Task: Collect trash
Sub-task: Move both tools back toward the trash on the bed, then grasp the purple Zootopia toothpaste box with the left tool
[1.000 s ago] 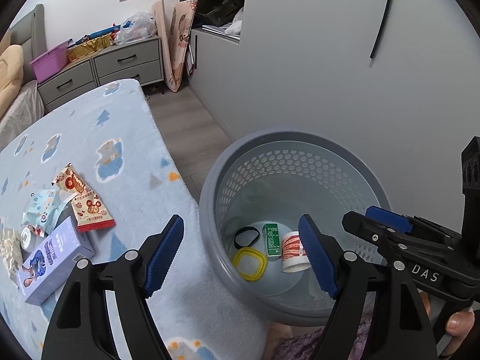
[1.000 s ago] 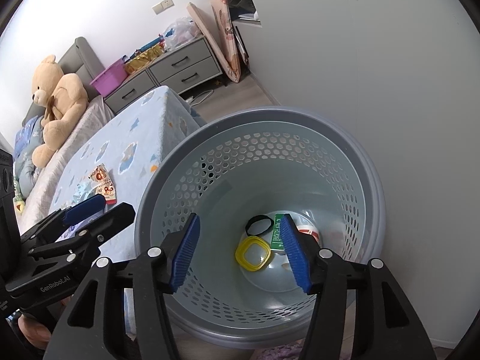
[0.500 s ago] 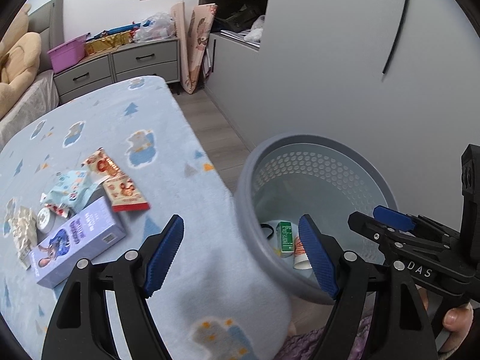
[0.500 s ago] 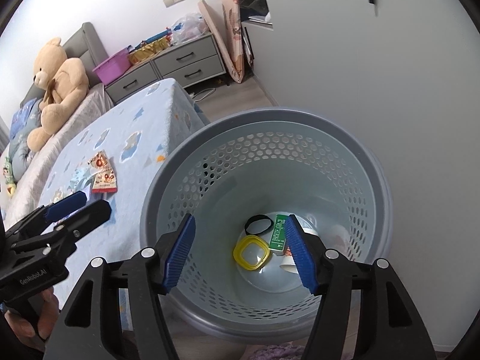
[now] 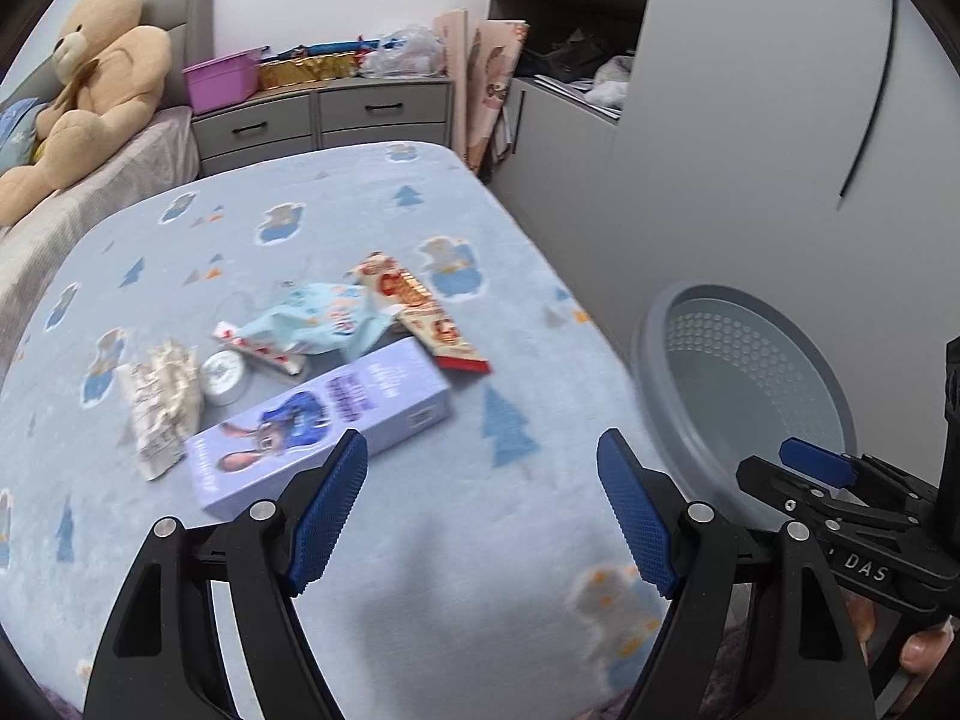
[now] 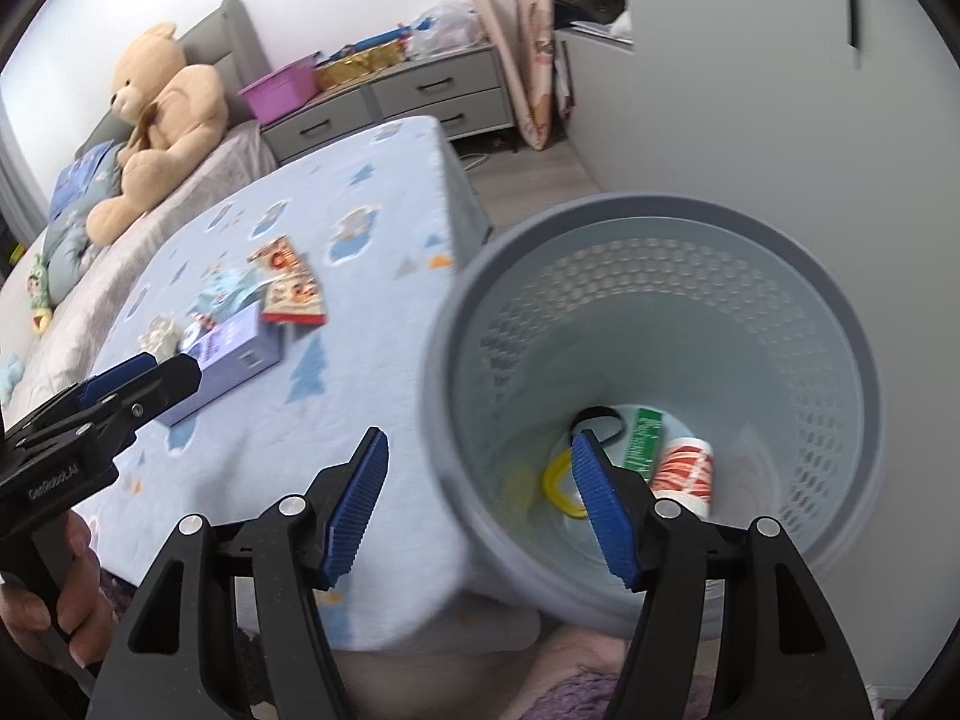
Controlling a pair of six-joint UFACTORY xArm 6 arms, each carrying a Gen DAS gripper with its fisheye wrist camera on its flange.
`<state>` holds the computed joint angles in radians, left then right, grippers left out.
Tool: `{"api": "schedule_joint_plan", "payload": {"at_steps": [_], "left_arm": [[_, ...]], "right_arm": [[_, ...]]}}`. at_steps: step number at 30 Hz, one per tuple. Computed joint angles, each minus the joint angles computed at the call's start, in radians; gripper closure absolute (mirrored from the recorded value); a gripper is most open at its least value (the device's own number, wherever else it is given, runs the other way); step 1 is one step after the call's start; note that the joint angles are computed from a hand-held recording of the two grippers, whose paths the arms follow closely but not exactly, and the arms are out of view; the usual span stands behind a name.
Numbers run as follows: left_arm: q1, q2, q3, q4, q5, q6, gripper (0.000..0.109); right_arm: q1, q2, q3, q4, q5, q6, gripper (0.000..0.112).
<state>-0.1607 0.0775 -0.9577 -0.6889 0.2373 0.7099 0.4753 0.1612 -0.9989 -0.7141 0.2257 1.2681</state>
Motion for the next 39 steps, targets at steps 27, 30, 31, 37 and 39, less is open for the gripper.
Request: {"api": "schedule_joint_plan", "payload": {"at_steps": [27, 30, 31, 37, 39], "left_arm": [[0.211, 0.204, -0.233, -0.049, 0.145, 0.216, 0.033], [0.212, 0.227, -0.264, -0.055, 0.172, 0.238, 0.033], [0.212, 0.235, -0.275, -0.056, 0.183, 0.246, 0.033], [0.209, 0.274, -0.323, -0.038, 0.223, 0.260, 0.033], [0.207, 0.287, -0.335, -0.012, 0.224, 0.242, 0.033]], "right_arm": [[0.064, 0.124, -0.129, 0.199, -0.078, -0.185, 0.044], [0.063, 0.127, -0.126, 0.240, -0.087, -0.216, 0.044], [0.063, 0.128, -0.125, 0.252, -0.090, -0.224, 0.044], [0.064, 0.132, -0.121, 0.316, -0.104, -0.275, 0.044], [0.065, 0.133, -0.121, 0.329, -0.105, -0.288, 0.044]]}}
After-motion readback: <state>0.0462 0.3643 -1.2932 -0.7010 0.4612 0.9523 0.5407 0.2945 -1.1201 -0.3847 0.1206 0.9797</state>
